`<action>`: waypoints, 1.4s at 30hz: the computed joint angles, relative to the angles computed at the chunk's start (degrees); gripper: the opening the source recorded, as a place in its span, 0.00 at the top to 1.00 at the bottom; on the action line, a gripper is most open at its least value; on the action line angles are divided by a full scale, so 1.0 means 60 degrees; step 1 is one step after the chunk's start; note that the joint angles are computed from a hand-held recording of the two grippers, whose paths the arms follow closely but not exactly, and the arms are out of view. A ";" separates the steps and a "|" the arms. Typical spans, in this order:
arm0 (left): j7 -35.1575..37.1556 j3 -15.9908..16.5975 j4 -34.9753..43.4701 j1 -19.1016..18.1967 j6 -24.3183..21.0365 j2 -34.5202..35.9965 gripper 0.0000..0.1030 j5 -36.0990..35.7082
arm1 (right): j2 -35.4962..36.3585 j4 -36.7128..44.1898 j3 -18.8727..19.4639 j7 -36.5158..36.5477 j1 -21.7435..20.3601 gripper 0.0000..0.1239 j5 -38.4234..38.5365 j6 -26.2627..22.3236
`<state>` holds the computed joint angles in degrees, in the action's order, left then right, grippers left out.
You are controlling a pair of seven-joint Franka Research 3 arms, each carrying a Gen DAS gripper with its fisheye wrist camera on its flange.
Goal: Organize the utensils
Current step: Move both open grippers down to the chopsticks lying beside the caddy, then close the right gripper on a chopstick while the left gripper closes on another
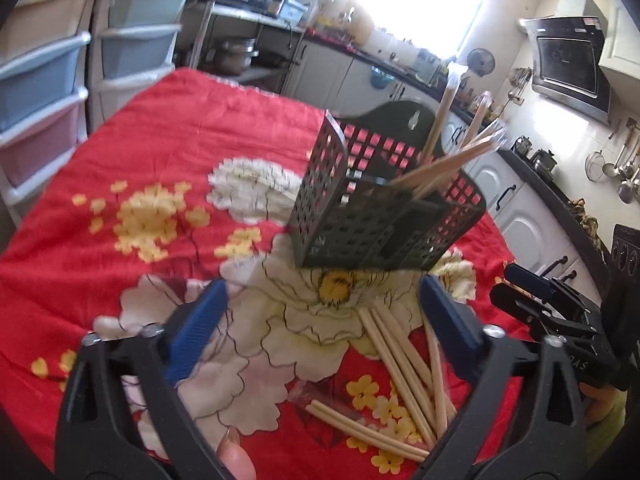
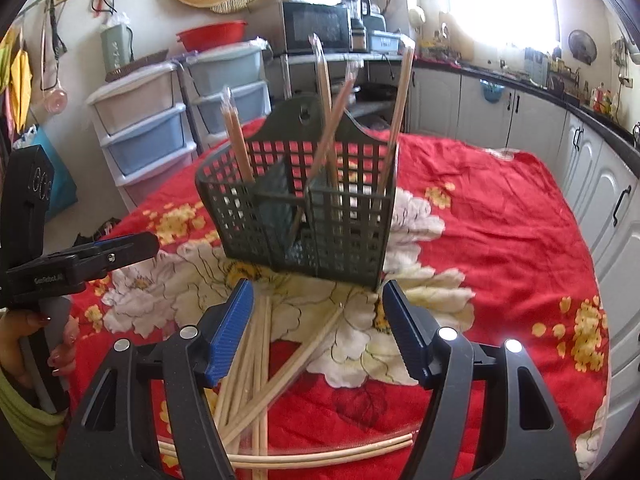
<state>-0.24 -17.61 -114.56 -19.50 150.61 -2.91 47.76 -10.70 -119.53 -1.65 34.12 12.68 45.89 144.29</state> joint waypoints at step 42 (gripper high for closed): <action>0.5188 0.0273 0.1084 -0.0057 0.1734 0.2353 0.83 -0.6112 | 0.2344 0.1940 0.0429 0.2892 -0.0541 0.75 -0.2062 -0.2176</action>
